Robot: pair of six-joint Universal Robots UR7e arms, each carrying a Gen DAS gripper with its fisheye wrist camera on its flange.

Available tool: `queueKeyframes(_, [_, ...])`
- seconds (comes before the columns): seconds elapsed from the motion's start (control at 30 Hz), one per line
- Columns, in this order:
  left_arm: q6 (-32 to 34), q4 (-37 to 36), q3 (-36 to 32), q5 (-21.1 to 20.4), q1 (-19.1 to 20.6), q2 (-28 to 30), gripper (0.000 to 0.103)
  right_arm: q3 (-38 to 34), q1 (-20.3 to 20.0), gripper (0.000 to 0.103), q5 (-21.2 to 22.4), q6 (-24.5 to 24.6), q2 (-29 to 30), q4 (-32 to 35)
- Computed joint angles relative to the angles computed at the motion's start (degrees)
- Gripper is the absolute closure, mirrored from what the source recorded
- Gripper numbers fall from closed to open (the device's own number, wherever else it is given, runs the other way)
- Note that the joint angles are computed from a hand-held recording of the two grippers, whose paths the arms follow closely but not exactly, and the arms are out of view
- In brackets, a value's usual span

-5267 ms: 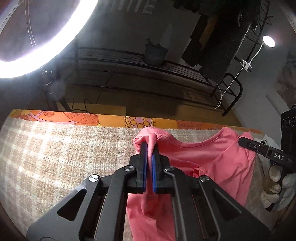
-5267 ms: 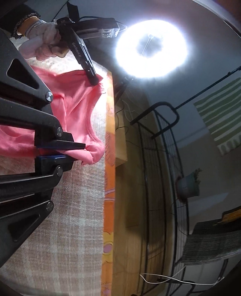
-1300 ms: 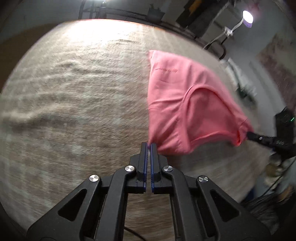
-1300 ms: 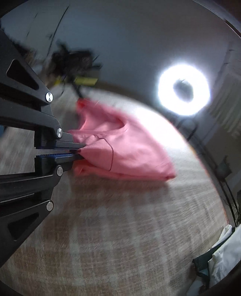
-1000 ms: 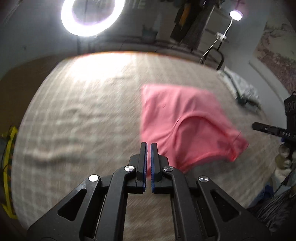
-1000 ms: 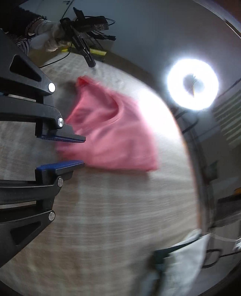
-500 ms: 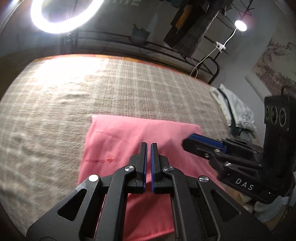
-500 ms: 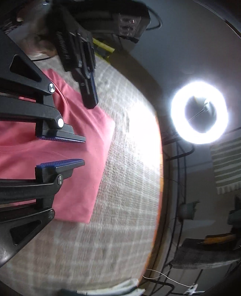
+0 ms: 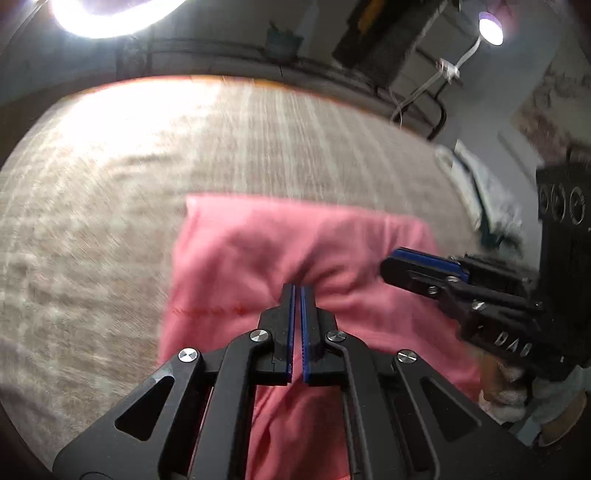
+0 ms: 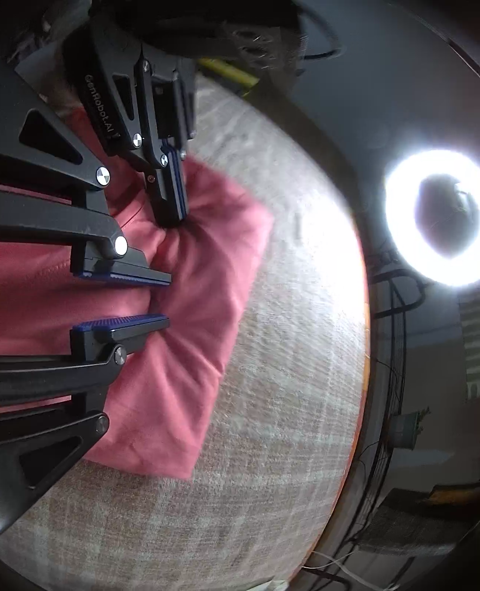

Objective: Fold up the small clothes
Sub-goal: 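Lay the folded shirt flat and open both tools, then grasp the edge of the folded shirt with both tools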

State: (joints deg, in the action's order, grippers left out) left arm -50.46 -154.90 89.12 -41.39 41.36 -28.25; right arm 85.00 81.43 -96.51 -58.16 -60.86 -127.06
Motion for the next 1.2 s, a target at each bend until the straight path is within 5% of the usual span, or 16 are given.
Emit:
queueKeyframes(0.1, [0.3, -3.2, 1.4, 2.6, -0.3, -1.3, 0.103, -2.0, -0.7, 0.085, 5.0, 2.7, -0.5, 1.5])
queueKeyframes(0.2, [-0.8, -6.5, 2.2, 2.6, 0.8, -1.8, 0.103, -3.1, -0.6, 0.082, 5.1, 4.5, 0.4, -0.1])
queueKeyframes(0.3, [-1.5, -6.2, 1.9, 1.9, 2.3, -1.8, 0.103, -3.6, -0.8, 0.082, 3.6, 5.7, 1.6, -1.9])
queueKeyframes(0.43, [-3.6, 2.8, -0.5, 3.1, 4.1, -0.8, 0.103, -4.7, -0.6, 0.082, -0.2, 6.1, 4.0, -4.2])
queueKeyframes(0.53, [-4.8, 1.4, 1.2, 3.4, 4.3, -1.8, 0.103, -5.2, -1.0, 0.085, -4.1, 6.4, 5.4, -7.3])
queueKeyframes(0.63, [-10.4, 8.8, 2.8, 6.9, 3.5, -3.7, 0.103, -6.6, -1.6, 0.085, -4.1, 8.0, 5.4, -7.4])
queueKeyframes(0.73, [-13.7, 7.3, 6.7, 7.1, 2.6, -6.4, 0.103, -5.9, -1.6, 0.078, -6.7, 8.4, 4.5, -11.1])
queueKeyframes(0.87, [-15.5, 6.6, 11.8, 8.0, 0.2, -10.2, 0.102, -6.4, -2.6, 0.074, -4.5, 9.6, 1.9, -7.6])
queueKeyframes(0.93, [-16.1, 4.3, 15.1, 6.4, -0.9, -12.6, 0.093, -6.9, -3.4, 0.064, -2.4, 10.4, 0.2, -3.9])
queueKeyframes(1.0, [-16.2, 1.1, 17.0, 5.1, -2.0, -13.5, 0.064, -7.3, -4.2, 0.062, 0.3, 11.2, -1.7, 0.4])
queueKeyframes(1.2, [-14.4, -6.9, 18.8, -1.0, -3.6, -12.8, 0.062, -6.1, -7.2, 0.062, 5.0, 13.0, -6.3, 8.8])
